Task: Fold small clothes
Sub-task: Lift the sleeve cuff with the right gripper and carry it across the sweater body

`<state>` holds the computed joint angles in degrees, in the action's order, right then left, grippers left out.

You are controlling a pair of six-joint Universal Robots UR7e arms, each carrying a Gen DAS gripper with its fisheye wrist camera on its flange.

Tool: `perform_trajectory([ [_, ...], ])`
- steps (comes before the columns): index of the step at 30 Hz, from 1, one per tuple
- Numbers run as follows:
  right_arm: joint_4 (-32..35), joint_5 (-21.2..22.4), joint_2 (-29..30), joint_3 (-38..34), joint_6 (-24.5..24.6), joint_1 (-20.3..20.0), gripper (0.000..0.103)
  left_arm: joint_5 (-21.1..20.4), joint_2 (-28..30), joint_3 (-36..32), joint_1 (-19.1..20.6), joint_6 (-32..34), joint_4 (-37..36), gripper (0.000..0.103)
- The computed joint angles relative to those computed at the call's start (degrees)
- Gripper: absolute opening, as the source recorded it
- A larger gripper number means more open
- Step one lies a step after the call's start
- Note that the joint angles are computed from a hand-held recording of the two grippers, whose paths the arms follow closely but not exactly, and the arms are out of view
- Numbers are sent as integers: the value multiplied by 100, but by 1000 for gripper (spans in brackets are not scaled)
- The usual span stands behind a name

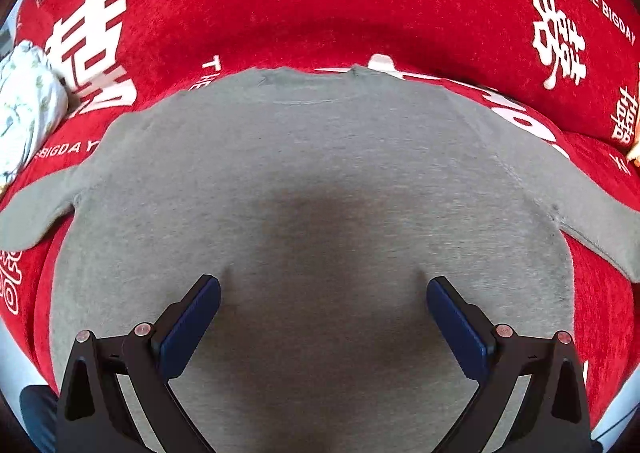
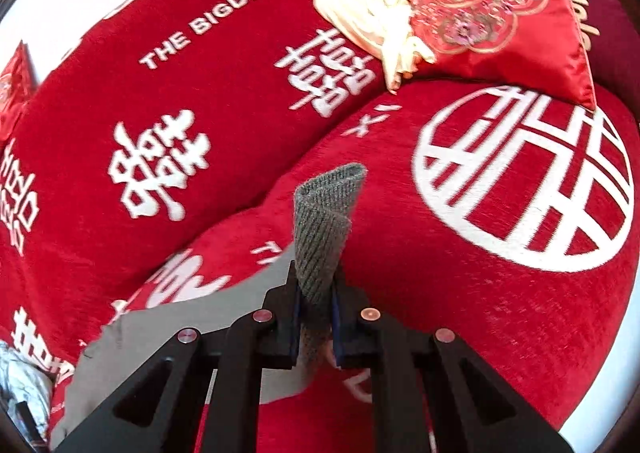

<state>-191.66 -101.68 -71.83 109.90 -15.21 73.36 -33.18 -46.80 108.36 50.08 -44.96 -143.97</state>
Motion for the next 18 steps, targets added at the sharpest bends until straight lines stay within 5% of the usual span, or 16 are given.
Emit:
perform_trajectory([
  [18,-257,-608,613,-29,-103,1156,13,65,-694,653,189,-101,-137,103],
])
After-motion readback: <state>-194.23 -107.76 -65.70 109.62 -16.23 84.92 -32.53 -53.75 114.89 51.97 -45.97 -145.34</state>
